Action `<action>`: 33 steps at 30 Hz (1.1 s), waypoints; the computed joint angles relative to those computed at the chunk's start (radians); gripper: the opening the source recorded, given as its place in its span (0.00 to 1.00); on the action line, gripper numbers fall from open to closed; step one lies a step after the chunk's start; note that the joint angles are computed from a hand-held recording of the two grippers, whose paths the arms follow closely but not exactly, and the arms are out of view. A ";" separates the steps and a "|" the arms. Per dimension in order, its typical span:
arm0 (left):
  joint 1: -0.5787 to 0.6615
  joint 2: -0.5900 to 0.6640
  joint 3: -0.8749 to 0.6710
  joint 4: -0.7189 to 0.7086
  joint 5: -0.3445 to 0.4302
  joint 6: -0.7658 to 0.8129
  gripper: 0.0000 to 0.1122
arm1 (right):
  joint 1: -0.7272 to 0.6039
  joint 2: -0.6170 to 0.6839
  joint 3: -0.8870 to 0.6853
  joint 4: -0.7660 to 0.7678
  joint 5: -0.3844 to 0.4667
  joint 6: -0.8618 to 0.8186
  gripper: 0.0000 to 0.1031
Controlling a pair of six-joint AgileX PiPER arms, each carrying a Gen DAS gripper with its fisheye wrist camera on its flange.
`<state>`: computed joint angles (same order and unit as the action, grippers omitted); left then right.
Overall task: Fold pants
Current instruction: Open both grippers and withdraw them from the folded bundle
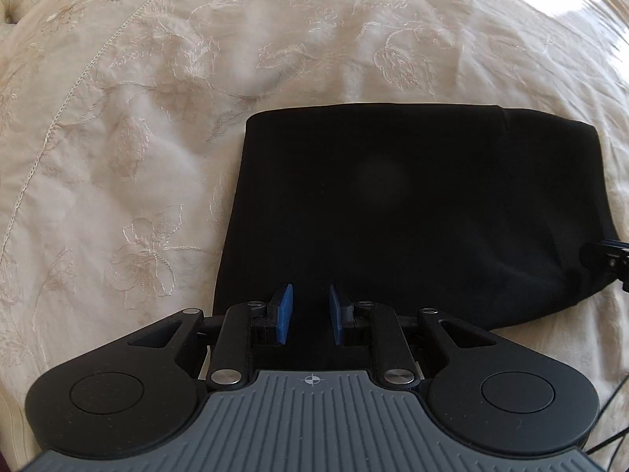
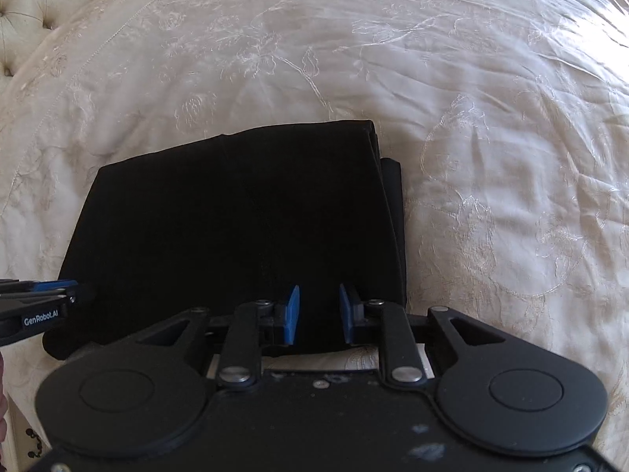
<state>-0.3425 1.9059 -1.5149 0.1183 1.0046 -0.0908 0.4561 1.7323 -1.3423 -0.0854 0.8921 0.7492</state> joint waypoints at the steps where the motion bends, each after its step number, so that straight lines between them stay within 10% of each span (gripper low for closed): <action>1: 0.001 -0.001 -0.002 -0.001 0.002 0.001 0.18 | 0.003 -0.004 -0.007 -0.002 0.003 -0.004 0.23; 33: -0.288 -0.435 0.190 0.224 0.174 -0.448 0.25 | 0.299 -0.336 -0.012 -0.213 0.305 0.264 0.35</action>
